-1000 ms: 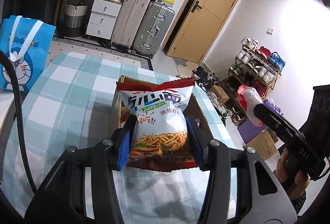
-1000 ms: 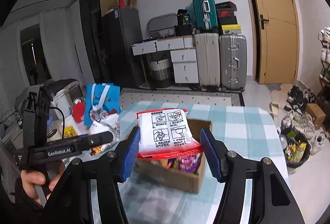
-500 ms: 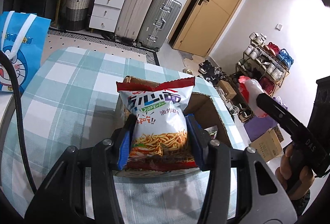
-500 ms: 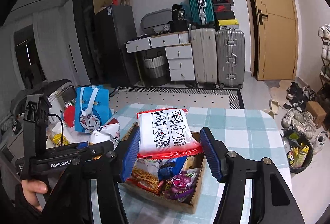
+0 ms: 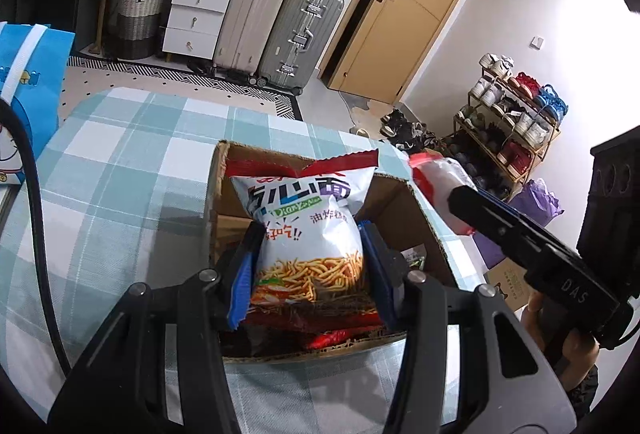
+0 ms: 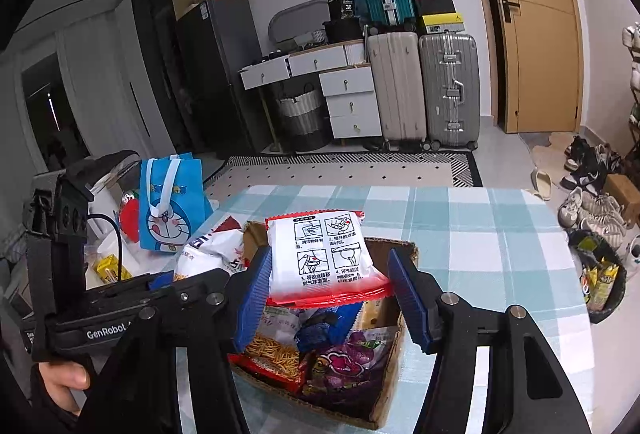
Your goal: Organize snacks
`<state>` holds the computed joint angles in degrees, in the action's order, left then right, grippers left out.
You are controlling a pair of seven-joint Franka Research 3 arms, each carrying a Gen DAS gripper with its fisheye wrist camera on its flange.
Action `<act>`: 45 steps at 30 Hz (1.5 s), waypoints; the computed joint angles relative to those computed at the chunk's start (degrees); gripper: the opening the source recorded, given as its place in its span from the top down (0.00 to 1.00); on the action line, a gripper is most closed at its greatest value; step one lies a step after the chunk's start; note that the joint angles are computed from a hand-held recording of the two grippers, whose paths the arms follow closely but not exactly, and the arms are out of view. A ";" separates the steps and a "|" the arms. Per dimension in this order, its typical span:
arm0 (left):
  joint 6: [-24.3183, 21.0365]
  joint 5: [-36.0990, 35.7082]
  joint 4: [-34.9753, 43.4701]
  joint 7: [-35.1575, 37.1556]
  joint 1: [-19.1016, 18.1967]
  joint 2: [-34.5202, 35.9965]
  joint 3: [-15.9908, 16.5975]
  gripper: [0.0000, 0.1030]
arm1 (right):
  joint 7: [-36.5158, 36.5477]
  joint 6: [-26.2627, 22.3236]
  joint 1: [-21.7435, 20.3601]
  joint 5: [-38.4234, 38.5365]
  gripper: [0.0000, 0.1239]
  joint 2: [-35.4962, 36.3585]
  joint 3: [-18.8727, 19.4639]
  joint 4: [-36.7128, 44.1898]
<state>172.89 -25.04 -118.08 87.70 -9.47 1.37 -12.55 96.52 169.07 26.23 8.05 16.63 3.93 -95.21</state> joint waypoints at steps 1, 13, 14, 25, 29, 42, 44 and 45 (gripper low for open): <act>-0.01 0.10 0.10 0.00 -0.05 0.26 -0.04 0.55 | -0.34 -0.17 -0.30 0.40 0.52 0.30 0.25 0.25; -0.93 21.10 1.07 -15.84 -0.08 3.39 1.39 0.55 | -0.89 -2.11 -0.28 1.32 0.52 4.63 -0.16 3.89; -1.22 22.60 1.28 -16.81 0.03 3.56 1.36 0.55 | -0.74 -2.31 -0.09 0.99 0.52 5.03 -0.42 4.25; -3.36 31.44 2.86 -22.15 0.63 4.62 1.12 0.55 | 0.04 -4.39 0.74 -1.21 0.52 7.97 -1.68 7.11; -5.23 36.86 3.43 -25.35 -0.20 4.43 2.05 0.52 | -1.35 -3.21 -0.57 0.13 0.51 7.20 -0.22 5.92; -1.33 30.42 -8.23 -20.41 -0.32 -7.48 1.50 0.03 | -10.01 6.04 -3.46 5.83 0.18 -4.95 4.10 -10.67; 0.67 33.69 -10.98 -23.60 0.29 -10.05 1.05 0.01 | -13.44 8.20 -4.26 8.72 0.17 -7.25 5.72 -14.08; 1.50 35.50 -12.40 -25.38 0.85 -11.41 0.64 0.01 | -14.58 9.24 -4.26 9.73 0.17 -8.46 6.06 -15.85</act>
<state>174.39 10.46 -130.48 62.32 -8.62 -10.04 -11.91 81.94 178.32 21.97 17.78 8.16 9.99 -111.06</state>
